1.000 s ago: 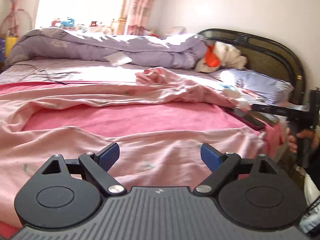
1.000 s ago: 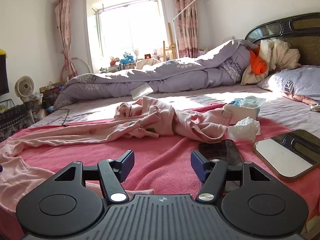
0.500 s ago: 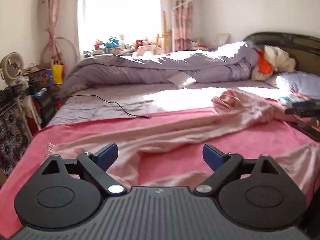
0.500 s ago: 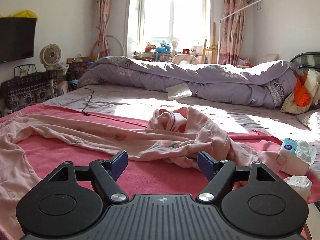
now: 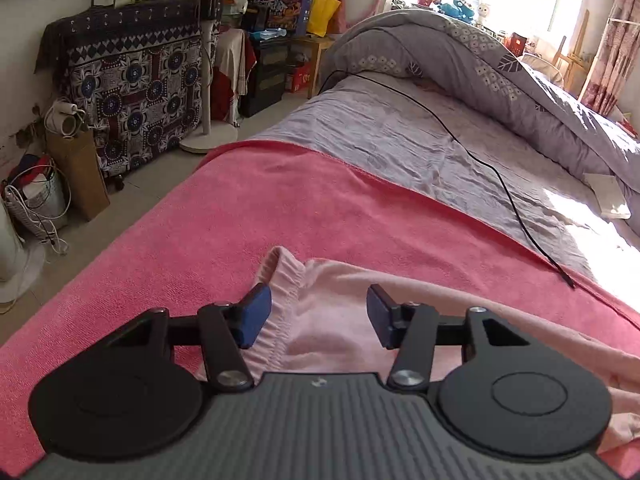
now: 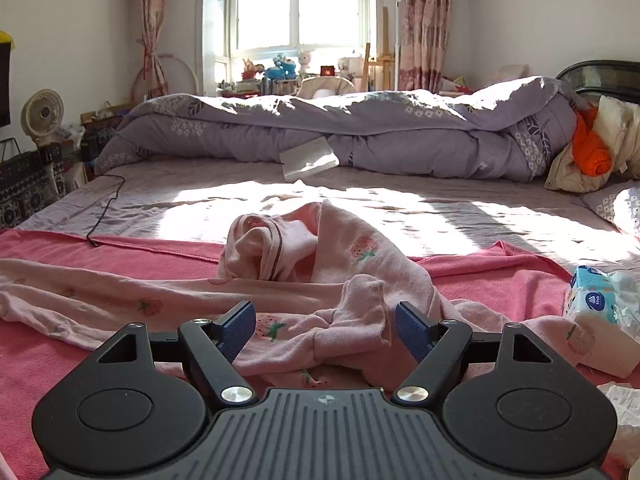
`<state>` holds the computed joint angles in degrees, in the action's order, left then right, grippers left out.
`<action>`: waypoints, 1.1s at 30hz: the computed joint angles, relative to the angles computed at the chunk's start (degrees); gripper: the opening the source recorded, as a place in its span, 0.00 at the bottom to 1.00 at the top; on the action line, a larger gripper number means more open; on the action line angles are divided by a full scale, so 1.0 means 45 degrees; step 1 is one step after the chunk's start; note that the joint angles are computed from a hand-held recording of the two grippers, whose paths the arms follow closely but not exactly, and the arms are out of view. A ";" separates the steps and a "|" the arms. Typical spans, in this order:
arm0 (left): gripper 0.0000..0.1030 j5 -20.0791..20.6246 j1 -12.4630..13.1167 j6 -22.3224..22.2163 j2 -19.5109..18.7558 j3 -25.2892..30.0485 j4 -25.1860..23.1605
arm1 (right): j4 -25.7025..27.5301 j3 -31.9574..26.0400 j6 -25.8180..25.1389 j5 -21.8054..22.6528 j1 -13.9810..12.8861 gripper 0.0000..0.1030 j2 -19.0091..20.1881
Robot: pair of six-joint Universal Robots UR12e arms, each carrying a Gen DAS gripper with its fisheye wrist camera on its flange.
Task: Fold clothes
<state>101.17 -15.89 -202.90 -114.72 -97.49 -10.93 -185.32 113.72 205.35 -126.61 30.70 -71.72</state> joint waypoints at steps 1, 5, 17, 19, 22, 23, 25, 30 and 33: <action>0.55 0.0149 0.0000 -0.0008 -0.0072 0.0048 0.0103 | -0.0059 -0.0046 -0.0111 0.0060 -0.0044 0.75 0.0059; 0.56 -0.0031 0.0099 -0.0148 -0.0335 0.0406 -0.0224 | 0.0039 -0.0300 -0.0317 0.0214 -0.0202 0.78 0.0251; 0.49 0.1232 -0.0328 0.0681 -0.0945 0.0874 -0.0153 | 0.0874 -0.0421 -0.0160 0.0301 -0.0758 0.81 0.0217; 0.36 0.1667 -0.0420 0.0732 -0.1026 0.0924 -0.0108 | 0.1048 -0.0502 -0.0350 0.0206 -0.0808 0.81 0.0317; 0.15 0.2082 -0.0461 0.0262 -0.1071 0.0917 -0.0009 | 0.1224 -0.0755 -0.0760 0.0289 -0.0904 0.81 0.0598; 0.14 0.2068 -0.0441 0.0026 -0.1056 0.0874 0.0074 | 0.1313 -0.0905 -0.0942 0.0239 -0.0921 0.81 0.0748; 0.03 0.2021 -0.0414 -0.0333 -0.1005 0.0763 0.0271 | 0.2443 -0.1313 -0.0901 0.0157 -0.0941 0.41 0.0935; 0.02 0.2334 -0.0437 -0.0767 -0.0873 0.0541 0.0801 | 0.2187 -0.1366 -0.0580 -0.0788 -0.0689 0.20 0.1017; 0.02 0.2154 -0.0384 -0.1223 -0.0712 0.0348 0.1249 | 0.0788 -0.1003 -0.0868 -0.0829 -0.0589 0.19 0.0741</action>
<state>110.86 -17.62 -208.40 -117.92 -95.92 -5.31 -181.77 109.21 201.44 -130.34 28.05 -68.39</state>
